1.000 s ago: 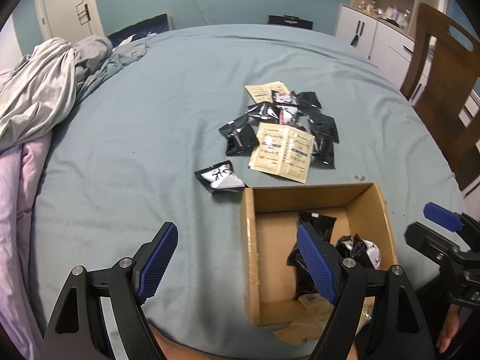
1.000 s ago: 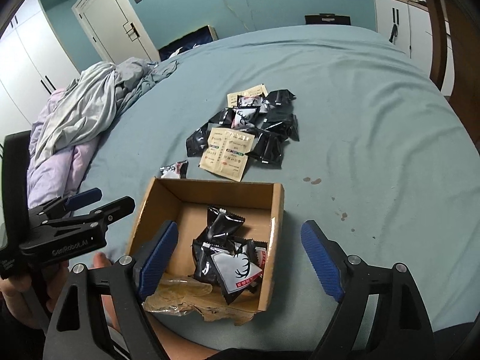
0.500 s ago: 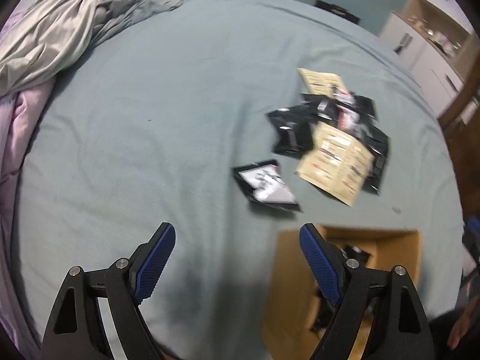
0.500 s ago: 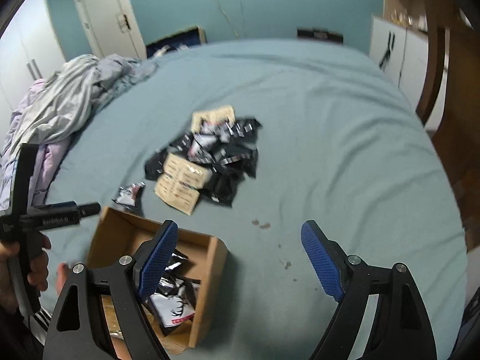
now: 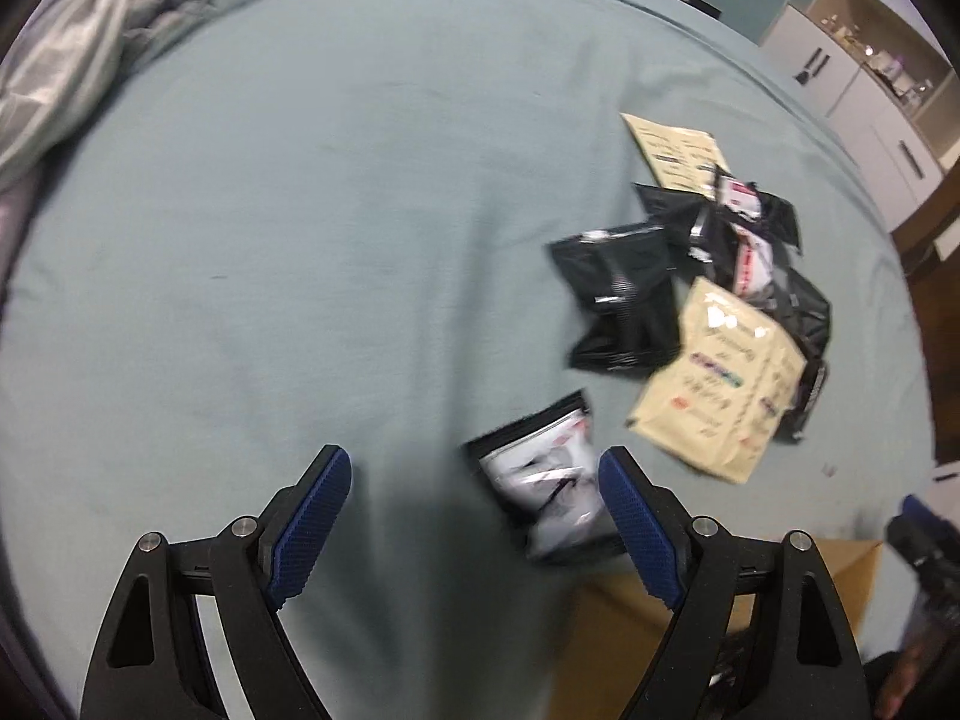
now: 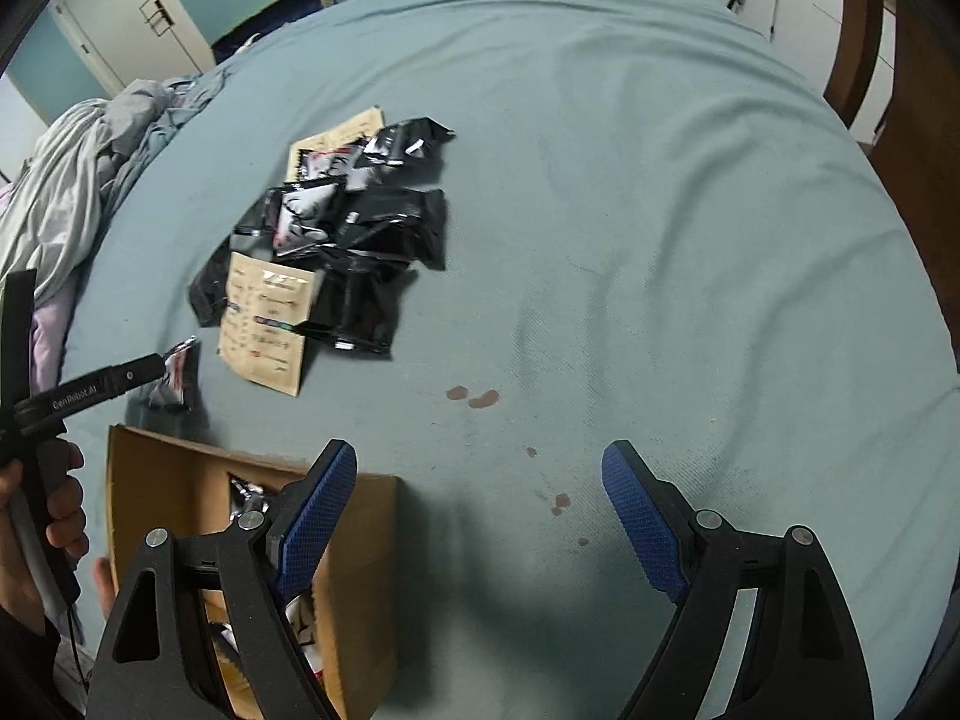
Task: Organize snacks
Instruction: 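Grasp a white deer-print snack packet with the left gripper, then lower the packet into the box with the left gripper while the right gripper drops a black packet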
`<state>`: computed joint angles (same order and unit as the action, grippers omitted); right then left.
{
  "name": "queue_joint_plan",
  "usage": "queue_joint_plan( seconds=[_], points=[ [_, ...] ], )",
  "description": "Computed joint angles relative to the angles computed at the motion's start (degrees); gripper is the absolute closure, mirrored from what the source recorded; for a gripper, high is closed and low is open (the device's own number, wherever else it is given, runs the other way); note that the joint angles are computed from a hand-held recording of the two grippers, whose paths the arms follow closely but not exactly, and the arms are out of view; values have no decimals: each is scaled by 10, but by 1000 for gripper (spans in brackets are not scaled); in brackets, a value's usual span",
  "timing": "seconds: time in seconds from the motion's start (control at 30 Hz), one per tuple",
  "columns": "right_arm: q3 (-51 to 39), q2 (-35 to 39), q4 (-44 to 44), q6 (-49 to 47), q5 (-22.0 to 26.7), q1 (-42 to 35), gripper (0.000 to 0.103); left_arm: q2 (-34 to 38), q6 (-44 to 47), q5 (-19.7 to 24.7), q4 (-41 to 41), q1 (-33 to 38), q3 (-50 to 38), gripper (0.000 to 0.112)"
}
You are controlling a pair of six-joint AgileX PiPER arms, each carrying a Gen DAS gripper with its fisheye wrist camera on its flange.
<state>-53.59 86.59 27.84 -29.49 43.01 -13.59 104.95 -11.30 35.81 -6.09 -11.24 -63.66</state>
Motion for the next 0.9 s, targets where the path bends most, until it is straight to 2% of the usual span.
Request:
queue_joint_plan(
  seconds=[0.07, 0.17, 0.23, 0.3, 0.33, 0.4, 0.47, 0.67, 0.73, 0.9],
  points=[
    [-1, 1, 3, 2, -5, -1, 19, 23, -2, 10, 5, -14, -23, 27],
    [9, -3, 11, -2, -21, -2, 19, 66, -58, 44, 79, -52, -63, 27],
    [15, -7, 14, -4, -29, -1, 19, 75, -89, 46, 123, -69, -66, 31],
    [21, -11, 12, -5, -38, 2, 19, 64, -106, 38, 144, -78, -55, 50],
    [22, -13, 10, -5, -39, 2, 19, 58, -116, 41, 152, -80, -54, 65],
    [25, -16, 3, 0, -49, 7, 19, 44, -111, 50, 135, -71, -53, 73],
    [27, -20, -6, 8, -57, 12, 19, 13, -92, 42, 100, -54, -34, 76],
    [30, -28, 4, -7, -60, 18, 19, -118, -163, 48, 187, -91, 20, 76],
    [28, -26, 5, -8, -60, 20, 19, -163, -141, 58, 175, -95, 30, 76],
    [20, -22, 26, -29, -53, 22, 19, -246, -129, 72, 154, -157, 61, 76]
  ],
)
